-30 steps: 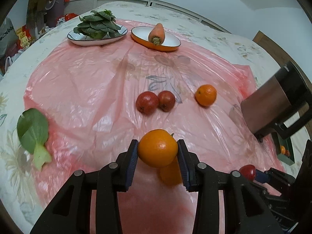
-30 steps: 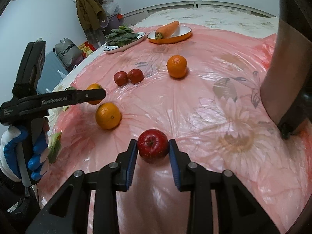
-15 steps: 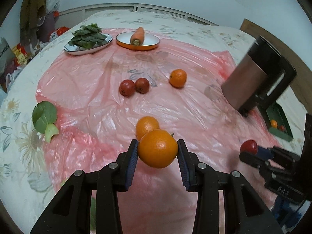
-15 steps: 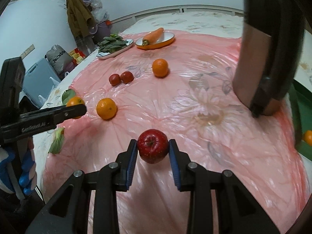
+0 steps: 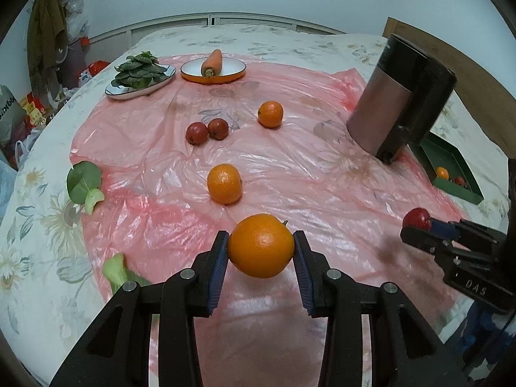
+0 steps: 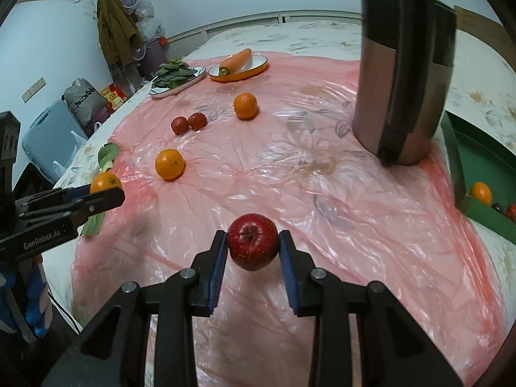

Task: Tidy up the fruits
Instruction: 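Carry the orange and red apple in both tools over the green tray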

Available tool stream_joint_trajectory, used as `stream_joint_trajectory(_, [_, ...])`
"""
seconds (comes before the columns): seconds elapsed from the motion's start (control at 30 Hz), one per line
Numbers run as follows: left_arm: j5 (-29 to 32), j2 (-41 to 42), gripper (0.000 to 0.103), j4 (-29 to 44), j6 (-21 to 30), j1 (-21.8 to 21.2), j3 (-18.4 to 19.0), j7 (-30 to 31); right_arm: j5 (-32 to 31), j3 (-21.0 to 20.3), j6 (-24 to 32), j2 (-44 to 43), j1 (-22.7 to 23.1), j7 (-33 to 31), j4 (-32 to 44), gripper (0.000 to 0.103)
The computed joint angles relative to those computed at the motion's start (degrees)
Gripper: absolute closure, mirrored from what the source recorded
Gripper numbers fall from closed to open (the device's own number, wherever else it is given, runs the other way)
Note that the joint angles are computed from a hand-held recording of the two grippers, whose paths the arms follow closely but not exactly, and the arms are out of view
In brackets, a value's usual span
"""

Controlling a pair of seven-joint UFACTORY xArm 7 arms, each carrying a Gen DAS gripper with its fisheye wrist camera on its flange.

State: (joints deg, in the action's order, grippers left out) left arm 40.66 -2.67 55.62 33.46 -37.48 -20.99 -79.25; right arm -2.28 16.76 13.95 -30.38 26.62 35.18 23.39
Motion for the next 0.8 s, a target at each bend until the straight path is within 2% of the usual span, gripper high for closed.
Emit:
stream_joint_trajectory(0.33, [0.9, -0.1, 0.069, 1.6, 3.4, -1.7, -1.6, -0.2, -0.3, 0.7, 4.0, -9.3, -0.1, 3.2, -4.7, 0.077])
stream_joint_trajectory(0.8, [4.4, 5.6, 0.069, 11.0, 10.4, -7.7, -1.4, 2.2, 0.1, -1.8, 9.7, -23.6, -0.5, 3.7, -11.3, 0.077])
